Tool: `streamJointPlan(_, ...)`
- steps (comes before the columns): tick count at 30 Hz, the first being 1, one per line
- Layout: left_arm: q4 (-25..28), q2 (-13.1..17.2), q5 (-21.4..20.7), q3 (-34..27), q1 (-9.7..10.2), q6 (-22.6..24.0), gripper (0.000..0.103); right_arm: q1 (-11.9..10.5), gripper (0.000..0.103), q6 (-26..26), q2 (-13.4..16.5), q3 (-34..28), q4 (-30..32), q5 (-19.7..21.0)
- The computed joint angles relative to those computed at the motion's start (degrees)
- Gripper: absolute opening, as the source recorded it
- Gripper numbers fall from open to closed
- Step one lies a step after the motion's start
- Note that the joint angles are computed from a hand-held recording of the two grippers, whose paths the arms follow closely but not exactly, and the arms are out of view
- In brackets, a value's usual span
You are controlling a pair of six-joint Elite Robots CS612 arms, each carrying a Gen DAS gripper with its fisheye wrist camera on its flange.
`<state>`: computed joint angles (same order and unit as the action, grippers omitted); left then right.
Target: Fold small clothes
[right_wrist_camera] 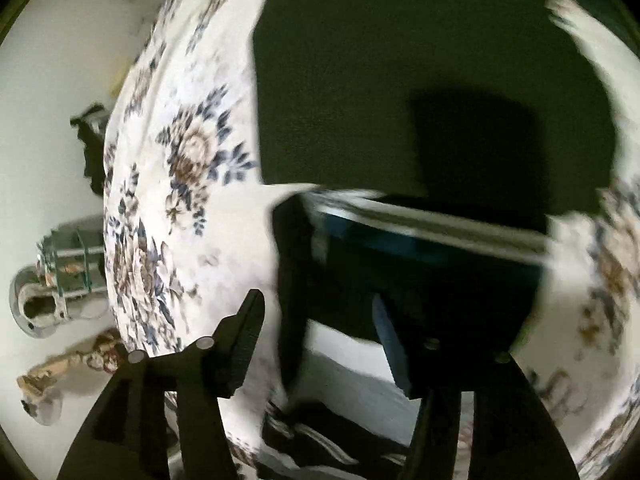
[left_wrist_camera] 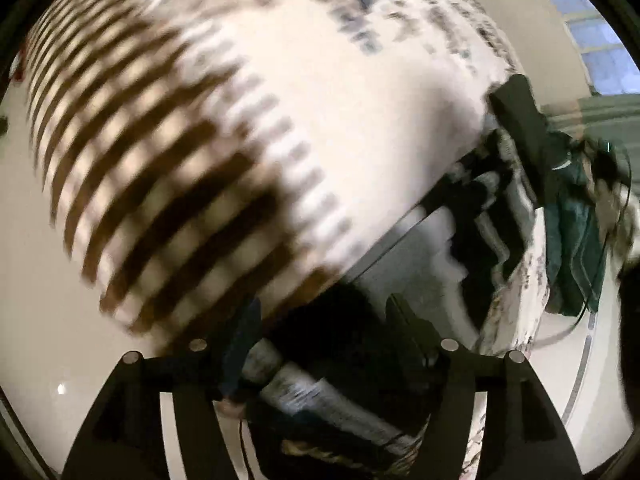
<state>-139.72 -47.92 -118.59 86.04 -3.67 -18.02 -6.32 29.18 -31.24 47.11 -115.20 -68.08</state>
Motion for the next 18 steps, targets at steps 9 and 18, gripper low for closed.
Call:
streamJointPlan(9,7.32,13.89,-5.11,-26.82,-7.3,12.15,0.063,-4.37,0.059,12.43,-9.95,27.15,-20.44,-0.64)
streamJointPlan(18,24.32,26.82,9.05,-49.67,-12.21,21.09,0.066,-5.37,0.059,18.91,-10.4,35.04,-31.12,4.13)
